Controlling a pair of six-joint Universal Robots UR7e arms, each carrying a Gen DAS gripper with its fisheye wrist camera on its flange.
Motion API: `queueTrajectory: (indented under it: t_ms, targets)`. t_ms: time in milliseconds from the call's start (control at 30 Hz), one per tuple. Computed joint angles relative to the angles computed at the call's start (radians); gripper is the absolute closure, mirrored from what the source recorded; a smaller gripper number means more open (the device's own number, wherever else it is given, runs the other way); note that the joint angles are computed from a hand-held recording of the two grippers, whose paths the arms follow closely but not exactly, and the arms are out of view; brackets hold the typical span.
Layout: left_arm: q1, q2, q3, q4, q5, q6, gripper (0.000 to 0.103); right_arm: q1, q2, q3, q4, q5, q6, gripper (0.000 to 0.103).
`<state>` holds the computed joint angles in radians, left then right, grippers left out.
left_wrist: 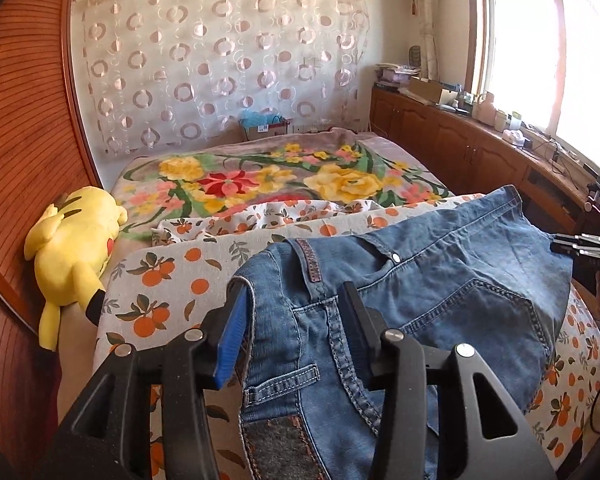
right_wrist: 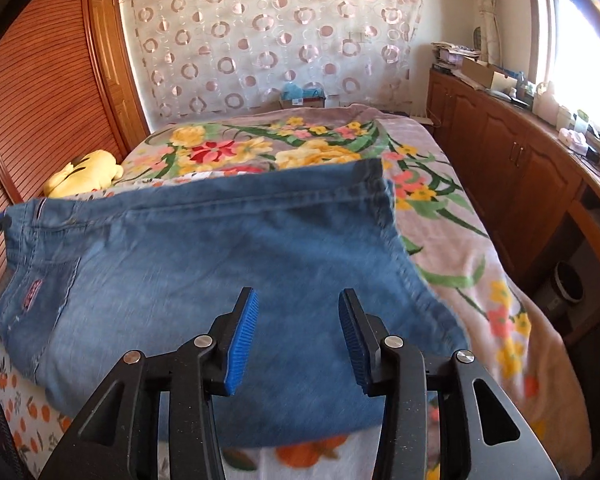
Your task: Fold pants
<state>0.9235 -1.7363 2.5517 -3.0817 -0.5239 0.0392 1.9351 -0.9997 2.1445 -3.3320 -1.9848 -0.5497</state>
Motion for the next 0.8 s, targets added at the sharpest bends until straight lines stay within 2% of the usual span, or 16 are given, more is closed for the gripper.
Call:
queueTrajectory:
  t_ms: [67, 100, 133, 300, 533, 633, 800]
  targets:
    - [-0.008, -0.007, 0.004, 0.004, 0.01, -0.016, 0.038, 0.004, -0.008, 0.011, 0.005, -0.004, -0.001, 0.059]
    - [-0.014, -0.011, 0.01, -0.006, 0.018, -0.016, 0.025, 0.007, -0.014, 0.02, 0.001, -0.011, -0.005, 0.059]
    - [-0.016, -0.015, 0.016, -0.013, 0.02, -0.015, 0.024, 0.012, -0.024, 0.032, 0.002, -0.015, -0.005, 0.059]
    - [-0.025, -0.046, 0.027, 0.071, 0.029, -0.074, 0.024, 0.013, -0.035, 0.031, 0.02, 0.005, -0.017, 0.059]
    - [-0.075, -0.043, 0.055, 0.093, 0.04, -0.12, 0.024, 0.011, -0.01, 0.034, -0.01, 0.006, -0.024, 0.059]
    - [-0.078, 0.011, 0.054, 0.045, 0.019, -0.104, 0.024, 0.017, -0.001, 0.044, -0.035, -0.013, -0.036, 0.059]
    - [-0.047, 0.157, 0.019, -0.079, -0.07, -0.047, 0.024, 0.02, -0.01, 0.059, -0.053, -0.038, -0.029, 0.059]
